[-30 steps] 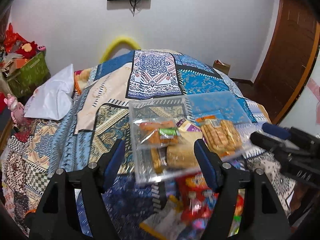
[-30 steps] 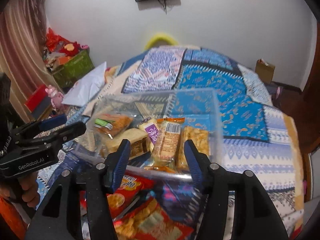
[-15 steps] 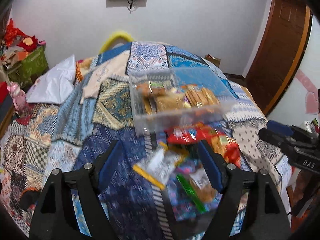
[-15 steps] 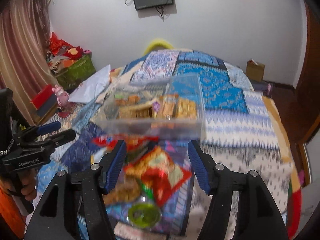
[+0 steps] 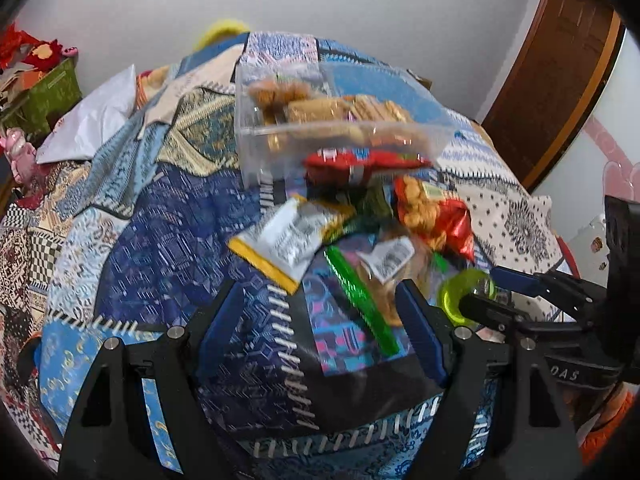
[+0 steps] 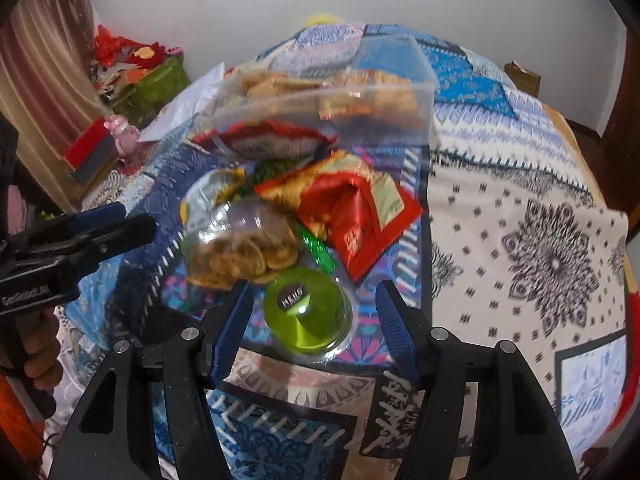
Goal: Organize snacks
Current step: 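Grasp the clear cookie bag with the left tool while the right tool grasps the green jelly cup, then carry the cookie bag and jelly cup over the clear box and open both tools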
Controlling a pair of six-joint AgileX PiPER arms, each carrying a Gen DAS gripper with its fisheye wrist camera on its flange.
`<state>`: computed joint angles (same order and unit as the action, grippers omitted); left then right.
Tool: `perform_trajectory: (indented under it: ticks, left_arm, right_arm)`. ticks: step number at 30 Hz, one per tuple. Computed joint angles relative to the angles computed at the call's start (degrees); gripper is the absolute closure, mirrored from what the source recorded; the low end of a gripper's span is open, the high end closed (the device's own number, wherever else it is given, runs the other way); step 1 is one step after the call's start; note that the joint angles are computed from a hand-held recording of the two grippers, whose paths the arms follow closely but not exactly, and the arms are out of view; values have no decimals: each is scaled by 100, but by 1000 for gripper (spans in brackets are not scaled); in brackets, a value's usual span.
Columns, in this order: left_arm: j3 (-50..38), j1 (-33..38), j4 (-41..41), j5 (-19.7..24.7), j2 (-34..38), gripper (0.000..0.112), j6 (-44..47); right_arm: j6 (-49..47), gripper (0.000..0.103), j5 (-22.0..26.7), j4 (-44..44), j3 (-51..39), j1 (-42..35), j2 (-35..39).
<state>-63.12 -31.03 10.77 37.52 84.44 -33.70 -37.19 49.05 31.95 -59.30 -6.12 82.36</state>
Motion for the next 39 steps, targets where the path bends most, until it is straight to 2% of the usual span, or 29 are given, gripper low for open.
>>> perform_trajectory:
  ticks: [3, 7, 14, 20, 22, 24, 25, 30, 39]
  left_arm:
    - [40, -21, -128, -33, 70, 34, 76]
    - [-38, -36, -447, -100, 246, 34, 320]
    - [-566, -168, -829, -98, 874, 34, 645]
    - [-1136, -257, -893, -5, 1543, 34, 523]
    - [-1208, -318, -644, -51, 1632, 35, 216]
    - [-1145, -328, -608, -198, 1602, 38, 125]
    - [-1035, -323, -629, -332, 1523, 47, 112]
    - [-695, -365, -452, -564, 1163, 64, 114]
    - [-421, -682, 231, -494, 490, 67, -392]
  right_arm:
    - [-224, 58, 112, 296, 37, -137, 88]
    - [-364, 59, -8, 374, 206, -160, -55]
    - [-597, 59, 167, 556, 252, -603, -314]
    - [-667, 59, 240, 552, 106, -933, -383]
    - [-721, 59, 287, 593, 73, -1056, -385]
    - [-714, 59, 292, 586, 45, -1112, -389]
    - [-714, 59, 286, 585, 27, -1143, -380]
    - [-705, 59, 288, 627, -54, -1220, -321]
    - [-623, 59, 290, 724, -259, -1152, -282]
